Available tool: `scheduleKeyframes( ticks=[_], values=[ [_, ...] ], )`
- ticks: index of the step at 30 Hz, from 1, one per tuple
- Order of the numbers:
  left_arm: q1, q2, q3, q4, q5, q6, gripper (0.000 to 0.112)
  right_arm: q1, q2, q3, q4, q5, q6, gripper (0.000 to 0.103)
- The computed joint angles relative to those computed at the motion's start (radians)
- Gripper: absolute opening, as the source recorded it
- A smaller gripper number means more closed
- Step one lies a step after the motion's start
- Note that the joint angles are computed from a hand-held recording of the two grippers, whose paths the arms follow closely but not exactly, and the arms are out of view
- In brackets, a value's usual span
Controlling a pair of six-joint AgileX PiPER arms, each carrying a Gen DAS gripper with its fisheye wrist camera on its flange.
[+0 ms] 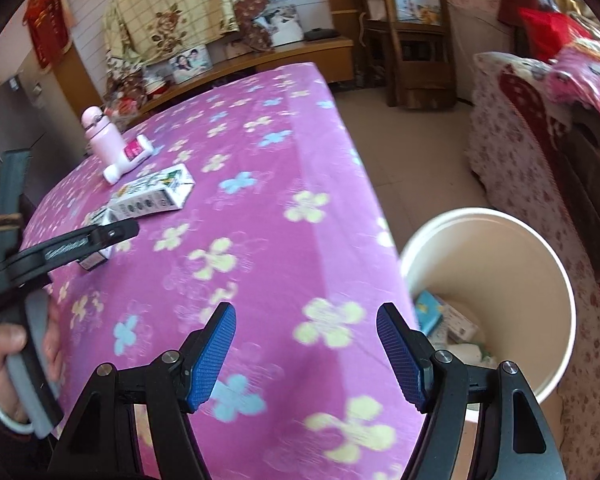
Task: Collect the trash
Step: 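Move both open tools back over the boxes on the table, then grasp the Watermelon Frost box with the left tool while the right grasps the milk carton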
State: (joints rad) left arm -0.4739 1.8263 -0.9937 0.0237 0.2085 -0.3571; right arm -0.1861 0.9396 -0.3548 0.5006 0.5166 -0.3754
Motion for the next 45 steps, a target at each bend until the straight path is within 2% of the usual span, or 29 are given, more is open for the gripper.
scheduleKeyframes(
  ticks=[3,5,11,13,16,18,21,22,26,29,34,37,38,39,40,41,42,43,45],
  values=[
    [0.081,0.024,-0.018,-0.157,0.022,0.169,0.054,0.121,0.06,-0.032,-0.074,-0.062,0.139,0.071],
    [0.133,0.012,0.006,-0.274,0.009,0.298,0.054,0.188,0.112,-0.059,-0.09,-0.099,0.189,0.071],
    [0.274,-0.016,0.046,-0.354,0.036,0.477,0.054,0.352,0.332,-0.2,-0.029,-0.177,0.151,0.074],
    [0.33,-0.028,0.053,-0.438,0.057,0.596,0.054,0.403,0.421,-0.279,-0.026,-0.188,0.121,0.074],
    [0.413,-0.053,0.051,-0.62,0.137,0.836,0.054,0.46,0.533,-0.41,-0.129,-0.172,0.16,0.075],
    [0.452,-0.078,0.051,-0.686,0.189,0.955,0.054,0.471,0.604,-0.502,-0.108,-0.146,0.08,0.075],
    [0.486,-0.103,0.038,-0.691,0.23,1.08,0.07,0.481,0.696,-0.629,-0.083,-0.088,-0.026,0.08],
    [0.494,-0.092,0.013,-0.678,0.248,1.111,0.073,0.483,0.721,-0.665,-0.08,-0.069,-0.052,0.081],
    [0.507,0.002,-0.109,-0.595,0.314,1.148,0.073,0.506,0.832,-0.823,-0.159,0.017,-0.1,0.081],
    [0.491,0.066,-0.164,-0.518,0.294,1.161,0.073,0.53,0.895,-0.917,-0.26,0.071,-0.089,0.084],
    [0.432,0.147,-0.227,-0.33,0.245,1.107,0.073,0.523,1.024,-1.07,-0.281,0.174,-0.168,0.085],
    [0.418,0.196,-0.286,-0.286,0.268,1.069,0.073,0.512,1.104,-1.16,-0.261,0.24,-0.163,0.085],
    [0.417,0.209,-0.303,-0.276,0.276,1.05,0.073,0.51,1.119,-1.171,-0.26,0.248,-0.142,0.08],
    [0.414,0.219,-0.316,-0.265,0.285,1.025,0.073,0.508,1.12,-1.16,-0.251,0.236,-0.125,0.075],
    [0.419,0.226,-0.327,-0.286,0.295,1.022,0.072,0.504,1.106,-1.129,-0.227,0.211,-0.121,0.064],
    [0.426,0.232,-0.337,-0.308,0.315,1.013,0.072,0.502,1.068,-1.063,-0.206,0.15,-0.099,0.057],
    [0.434,0.236,-0.345,-0.334,0.336,1.008,0.066,0.503,1.044,-1.023,-0.201,0.127,-0.074,0.057],
    [0.441,0.231,-0.337,-0.367,0.339,1.0,0.066,0.5,1.021,-0.985,-0.169,0.112,-0.077,0.057],
    [0.44,0.204,-0.293,-0.407,0.315,0.991,0.063,0.498,0.952,-0.876,-0.096,0.063,-0.098,0.057]
  ],
)
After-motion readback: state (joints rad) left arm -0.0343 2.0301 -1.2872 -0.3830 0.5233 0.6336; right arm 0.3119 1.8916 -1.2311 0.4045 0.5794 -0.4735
